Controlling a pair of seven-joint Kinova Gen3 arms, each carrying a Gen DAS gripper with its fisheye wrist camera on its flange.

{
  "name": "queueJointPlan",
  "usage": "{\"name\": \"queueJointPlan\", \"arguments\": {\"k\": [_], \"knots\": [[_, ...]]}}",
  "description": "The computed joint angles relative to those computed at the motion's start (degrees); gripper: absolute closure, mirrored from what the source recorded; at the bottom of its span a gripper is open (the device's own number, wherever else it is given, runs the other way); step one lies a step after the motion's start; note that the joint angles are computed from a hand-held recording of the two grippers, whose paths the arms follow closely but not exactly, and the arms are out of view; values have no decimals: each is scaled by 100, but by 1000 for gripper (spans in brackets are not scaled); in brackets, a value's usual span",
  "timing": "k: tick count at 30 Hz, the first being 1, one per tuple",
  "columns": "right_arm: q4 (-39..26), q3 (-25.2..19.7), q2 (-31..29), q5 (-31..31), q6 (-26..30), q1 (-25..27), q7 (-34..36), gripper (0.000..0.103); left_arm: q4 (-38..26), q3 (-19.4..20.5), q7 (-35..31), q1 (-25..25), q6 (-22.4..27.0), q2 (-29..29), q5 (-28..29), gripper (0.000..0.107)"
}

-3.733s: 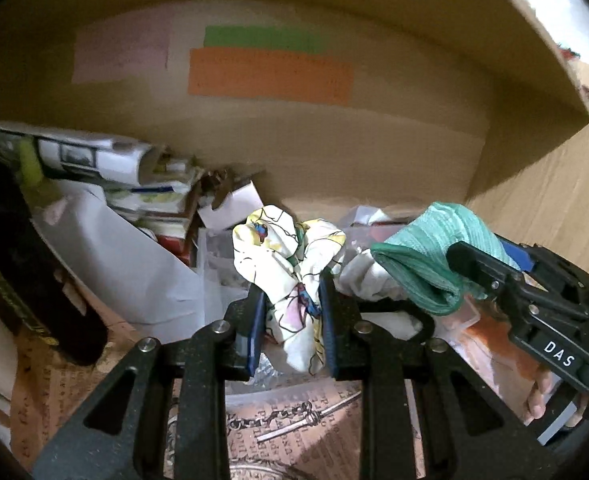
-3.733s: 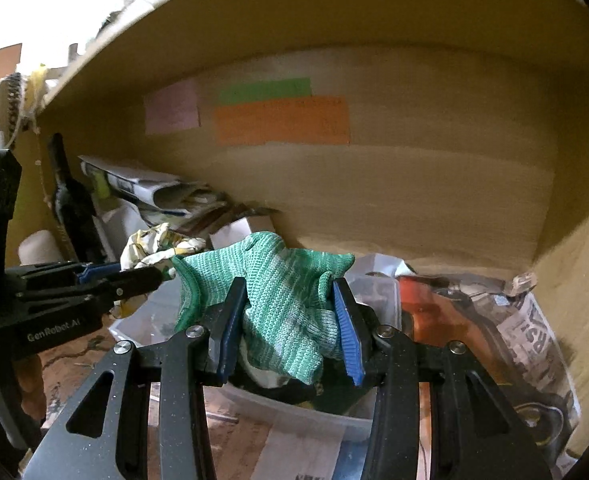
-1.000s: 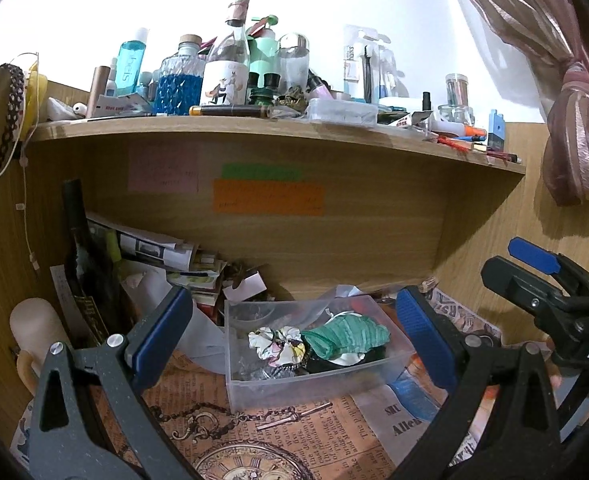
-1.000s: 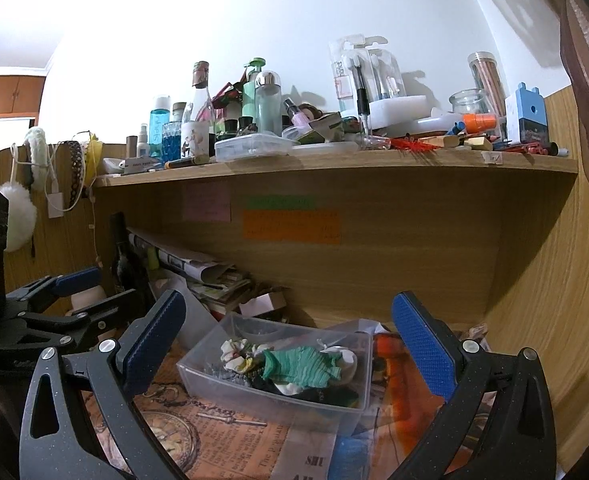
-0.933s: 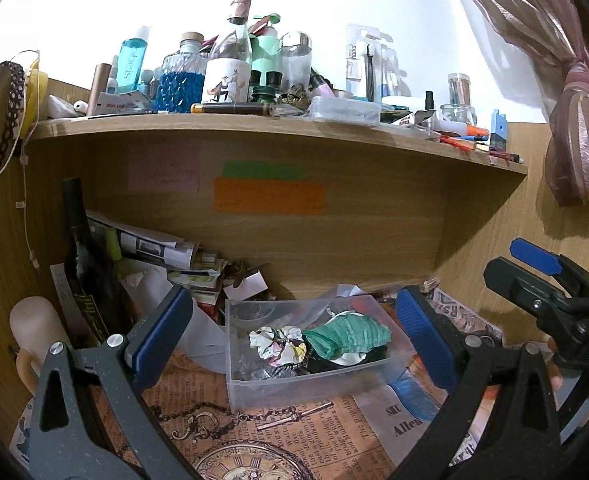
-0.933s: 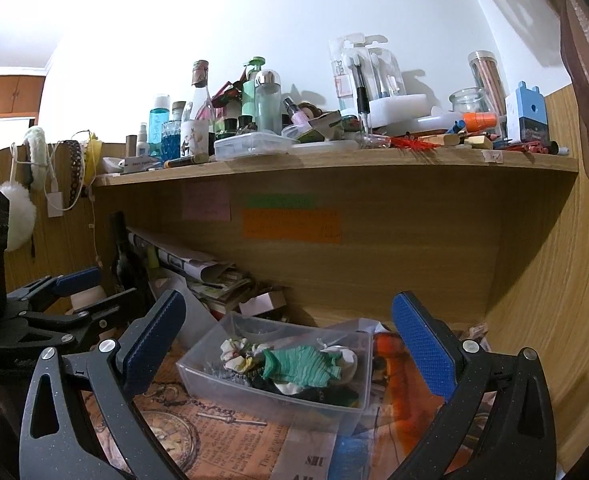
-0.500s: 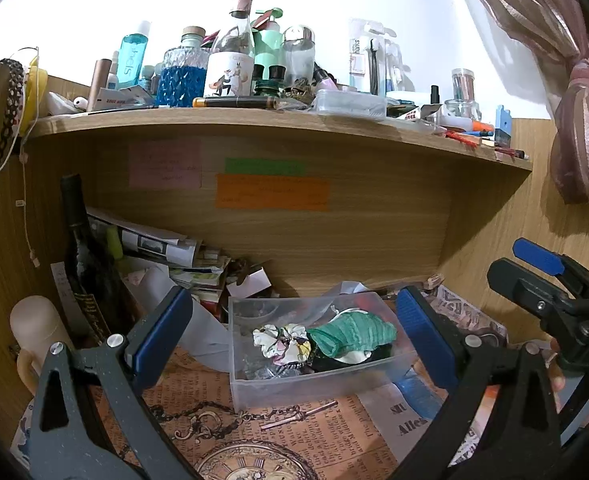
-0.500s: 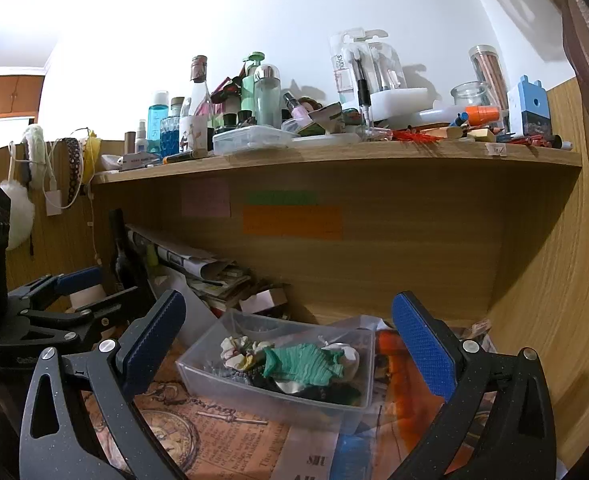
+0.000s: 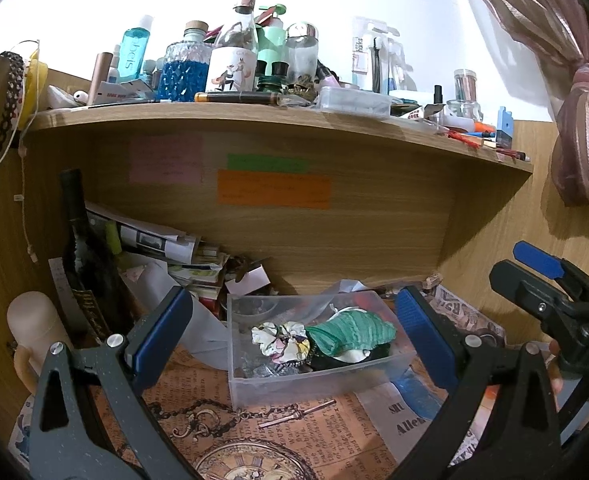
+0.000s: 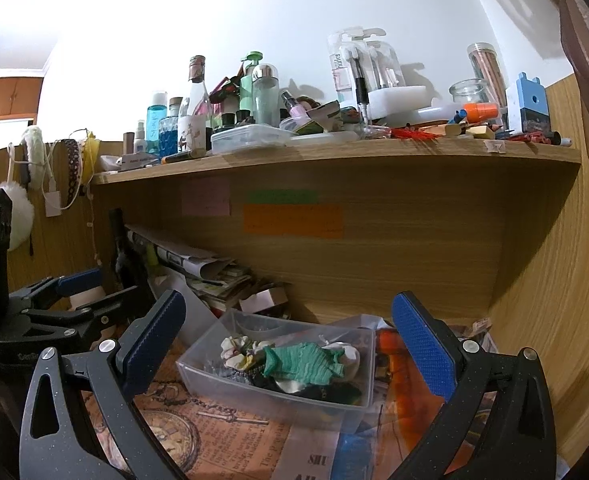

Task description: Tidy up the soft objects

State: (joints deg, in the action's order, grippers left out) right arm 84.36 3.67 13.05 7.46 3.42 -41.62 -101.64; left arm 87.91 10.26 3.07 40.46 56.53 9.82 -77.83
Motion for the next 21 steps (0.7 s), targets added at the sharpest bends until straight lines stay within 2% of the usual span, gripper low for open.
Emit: {"name": "queueJointPlan", "arguments": {"k": [3,9,15,21], "knots": [[-7,-97,3,-18,9,88,40,0,-11,3,-5,13,19,16,-12,4],[-10,3,4,-10,23,-5,11,0,-41,-14,-84,2,-37,33,46,4],[-43,-507,29,-101,77,451,193,0,-32,-34,-129,-25,-125,11,88,4],[-83,-583,50,-143,126,505,262,0,-58,-30,-139,-3,-82,32,84,4]]}}
